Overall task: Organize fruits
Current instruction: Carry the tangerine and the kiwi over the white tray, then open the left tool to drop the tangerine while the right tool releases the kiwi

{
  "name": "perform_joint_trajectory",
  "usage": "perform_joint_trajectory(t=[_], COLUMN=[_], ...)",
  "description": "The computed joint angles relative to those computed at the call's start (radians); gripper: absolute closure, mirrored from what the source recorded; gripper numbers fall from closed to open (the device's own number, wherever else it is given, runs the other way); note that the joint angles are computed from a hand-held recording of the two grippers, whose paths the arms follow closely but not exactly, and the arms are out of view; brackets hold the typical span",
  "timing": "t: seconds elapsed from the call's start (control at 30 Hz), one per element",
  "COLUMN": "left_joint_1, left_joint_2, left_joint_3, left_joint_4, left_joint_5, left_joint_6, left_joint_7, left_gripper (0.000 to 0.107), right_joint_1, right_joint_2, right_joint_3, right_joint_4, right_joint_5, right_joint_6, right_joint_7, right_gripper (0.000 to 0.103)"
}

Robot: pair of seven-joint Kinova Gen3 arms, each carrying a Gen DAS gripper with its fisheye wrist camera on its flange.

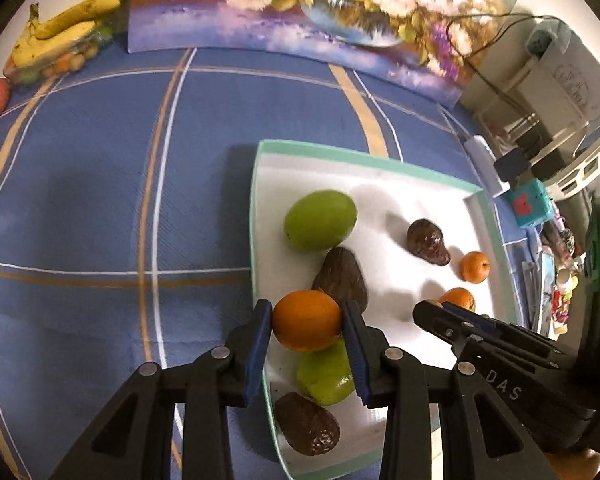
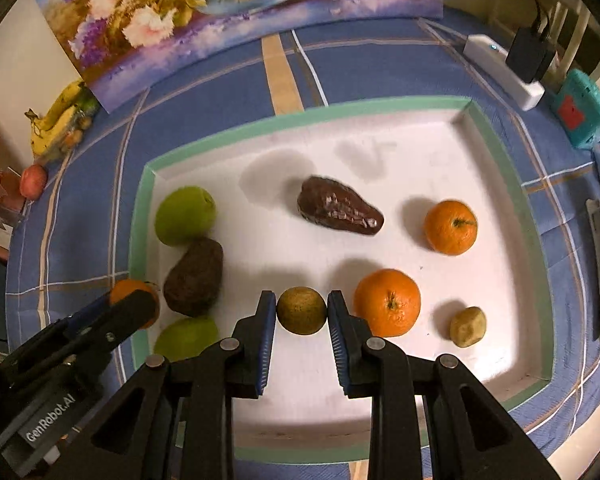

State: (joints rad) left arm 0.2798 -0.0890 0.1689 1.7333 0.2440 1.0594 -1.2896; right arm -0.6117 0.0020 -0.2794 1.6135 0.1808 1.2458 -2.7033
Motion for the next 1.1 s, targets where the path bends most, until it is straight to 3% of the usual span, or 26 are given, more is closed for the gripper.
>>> perform_joint_trajectory(t=[0.17,0.33,0.57,0.63,0.7,0.73,0.77,0.83,0.93,1.03,1.1], left_joint_1=[0.004,-0.006,-0.029,-0.041,-0.05,-0.052,-0.054,-0.058,-0.057,-0.055,-0.06], left_joint_2=[0.003,-0.017,-0.065,-0.084,-0.102,-0.112,-0.121,-0.138,-0.171,-0.216,-0.253], left_joint_3=[0.001,-0.035,-0.019,-0.005,0.012,0.021,0.029,0.055,0.099,0.102,0.098], left_joint_4=[-0.001,0.014,0.008,0.011,0.016,0.021,0.026,0.035,0.047,0.064,0.076], left_joint_5=[-0.003,0.081,0.018,-0.038,-0.097,-0.127,-0.154,-0.219,-0.317,-0.348,-0.348], left_joint_6=[0.006,0.013,0.051,0.06,0.073,0.078,0.083,0.102,0.139,0.147,0.146], left_joint_7=[0.003,-0.057,0.002,0.052,0.096,0.115,0.13,0.172,0.221,0.23,0.227], left_gripper=[0.067,0.051,0.047,0.035,0.009,0.004,0.004,0.004,0.004,0.004,0.004], right_joint_1=[0.013,0.012,0.002,-0.005,-0.013,-0.017,-0.02,-0.037,-0.063,-0.095,-0.116], right_joint_2=[0.007,0.004,-0.019,-0.035,-0.046,-0.05,-0.05,-0.056,-0.061,-0.07,-0.07], right_joint_3=[0.012,0.009,-0.006,-0.018,-0.035,-0.042,-0.048,-0.07,-0.097,-0.128,-0.148], right_joint_4=[0.025,0.027,0.019,0.019,0.016,0.014,0.012,0.006,0.001,0.0,-0.002], right_joint_5=[-0.041,-0.038,-0.009,0.006,0.025,0.032,0.04,0.066,0.098,0.147,0.188], right_joint_6=[-0.025,-0.015,0.009,0.021,0.034,0.039,0.041,0.056,0.074,0.092,0.1], right_joint_7=[0.027,0.024,-0.011,-0.033,-0.058,-0.067,-0.074,-0.105,-0.142,-0.185,-0.213], right_gripper=[0.075,0.075,0.075,0.075,0.073,0.064,0.052,0.037,0.034,0.015,0.013])
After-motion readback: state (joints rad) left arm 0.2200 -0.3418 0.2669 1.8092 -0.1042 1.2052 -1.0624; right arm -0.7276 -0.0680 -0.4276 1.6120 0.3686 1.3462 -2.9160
